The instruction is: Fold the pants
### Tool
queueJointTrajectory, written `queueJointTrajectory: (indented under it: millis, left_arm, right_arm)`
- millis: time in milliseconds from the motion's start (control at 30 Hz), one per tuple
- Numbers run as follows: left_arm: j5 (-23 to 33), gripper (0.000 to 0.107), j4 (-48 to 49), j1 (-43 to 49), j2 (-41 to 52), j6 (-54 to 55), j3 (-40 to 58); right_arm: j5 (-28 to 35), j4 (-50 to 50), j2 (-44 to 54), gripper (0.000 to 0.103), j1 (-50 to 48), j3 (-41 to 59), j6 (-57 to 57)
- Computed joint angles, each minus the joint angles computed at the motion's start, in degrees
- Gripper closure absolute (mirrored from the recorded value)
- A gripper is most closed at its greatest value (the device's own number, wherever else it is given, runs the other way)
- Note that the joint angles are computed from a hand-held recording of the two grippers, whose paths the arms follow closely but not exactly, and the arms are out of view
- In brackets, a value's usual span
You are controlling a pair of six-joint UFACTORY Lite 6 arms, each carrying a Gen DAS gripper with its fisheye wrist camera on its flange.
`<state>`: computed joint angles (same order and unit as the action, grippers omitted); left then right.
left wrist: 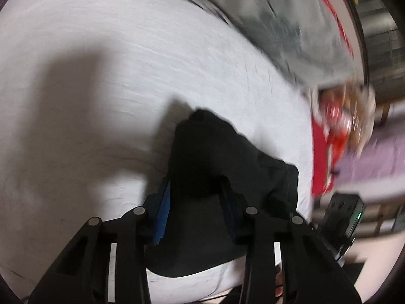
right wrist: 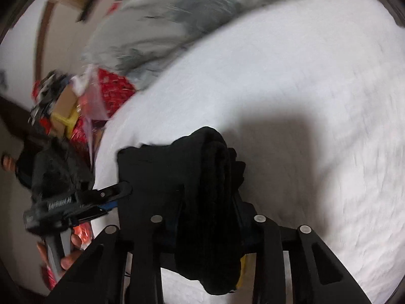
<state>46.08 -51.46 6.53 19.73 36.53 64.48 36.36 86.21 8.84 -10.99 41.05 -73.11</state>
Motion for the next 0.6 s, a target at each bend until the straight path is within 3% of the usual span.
queueJointTrajectory:
  millis: [67,133,267,333,367,400,600]
  left_arm:
    - [-3.17,0.072,2.22,0.65,-0.29,-2.56,-0.61]
    - [0.49,0.072,0.2,2.48,1.91,-1.19,0.23]
    - [1.05,0.072,0.8,3.2,-3.23,2.49,-2.59]
    - [0.06,0.063,1.56,3.16,-7.17,5.37,-5.37]
    - [-0.55,0.047,1.52,3.01,-8.5,6.38,-6.61]
    - [-1.49,0.039,1.32,2.92,-10.04,7.65,-8.45]
    - [-0.41,0.039,0.04,2.79,-8.94,13.42,-14.48]
  right_arm:
    - [-2.18,-3.07,0.64,0.071,1.59,2.74,0.18]
    - [-4.31,-8.77,4.71,0.063,2.61,6.07,4.83]
    - [0.36,-6.31,4.09,0.055,-1.23,4.28,3.18]
    - [2.61,-5.65,2.59,0.049,-4.01,2.36,2.94]
    - [3.27,-5.46,2.39,0.047,-5.04,1.78,2.68]
    - [3.88,-5.21,2.25,0.046,-6.05,1.0,2.24]
    - [9.06,-4.19,4.31,0.046,-8.56,-0.57,1.25]
